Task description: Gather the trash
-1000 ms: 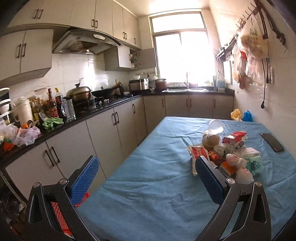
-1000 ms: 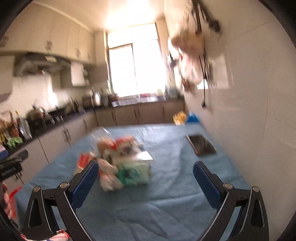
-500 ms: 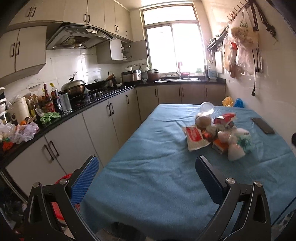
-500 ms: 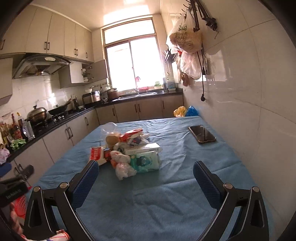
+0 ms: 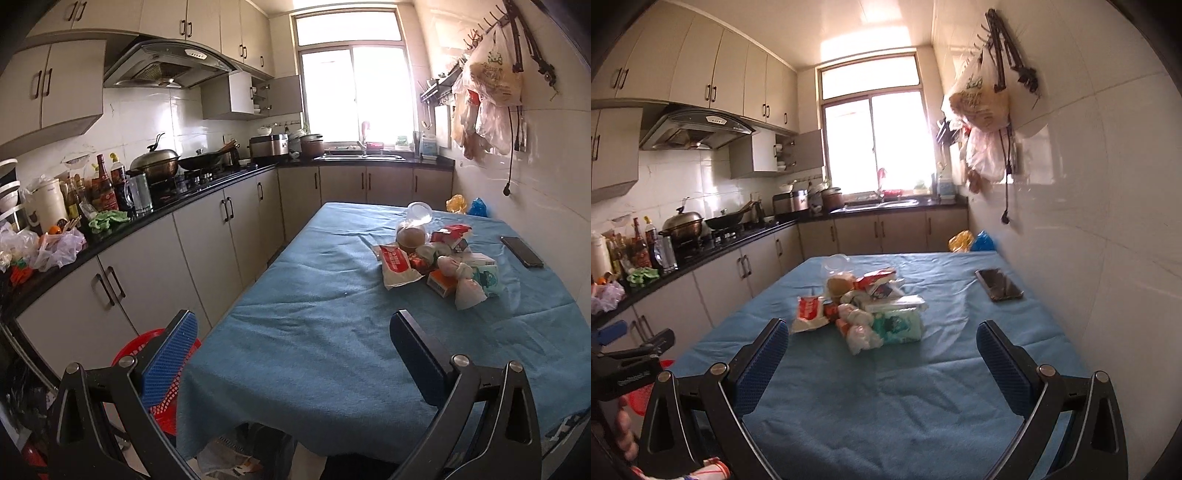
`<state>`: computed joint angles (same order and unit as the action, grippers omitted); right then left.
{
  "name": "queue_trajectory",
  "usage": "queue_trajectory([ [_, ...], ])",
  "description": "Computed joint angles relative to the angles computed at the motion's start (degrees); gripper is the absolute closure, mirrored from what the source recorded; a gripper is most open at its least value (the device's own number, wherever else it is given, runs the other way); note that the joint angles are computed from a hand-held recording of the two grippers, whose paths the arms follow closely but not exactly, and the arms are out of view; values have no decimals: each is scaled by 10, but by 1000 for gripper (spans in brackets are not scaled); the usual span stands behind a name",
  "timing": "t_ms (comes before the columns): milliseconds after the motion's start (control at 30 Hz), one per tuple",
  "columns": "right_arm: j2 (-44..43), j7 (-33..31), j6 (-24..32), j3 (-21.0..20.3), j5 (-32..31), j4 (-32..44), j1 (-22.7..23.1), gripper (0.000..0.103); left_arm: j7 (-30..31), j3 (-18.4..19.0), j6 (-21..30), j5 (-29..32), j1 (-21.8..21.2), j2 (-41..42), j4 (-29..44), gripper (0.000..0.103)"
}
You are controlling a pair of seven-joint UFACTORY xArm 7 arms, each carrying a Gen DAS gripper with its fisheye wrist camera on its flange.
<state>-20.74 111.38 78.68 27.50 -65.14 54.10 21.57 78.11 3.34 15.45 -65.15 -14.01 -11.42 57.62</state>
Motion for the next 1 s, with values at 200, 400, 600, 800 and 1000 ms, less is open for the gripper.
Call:
queue_trajectory([
  [200,-1,-6,1,-2,6,3,0,0,-35,-6,5,34,9,12,4,0],
  [400,-10,2,-24,-15,12,-10,-6,0,-72,-17,10,82,17,32,15,0],
  [600,-16,1,-69,-30,23,-24,-24,0,-118,-34,9,140,26,61,33,0],
  [800,-27,-7,-119,-46,36,-43,-47,0,-190,-54,21,217,39,95,60,0],
  [1000,-42,-36,-202,-76,43,-67,-78,0,-257,-75,7,290,48,137,106,0],
])
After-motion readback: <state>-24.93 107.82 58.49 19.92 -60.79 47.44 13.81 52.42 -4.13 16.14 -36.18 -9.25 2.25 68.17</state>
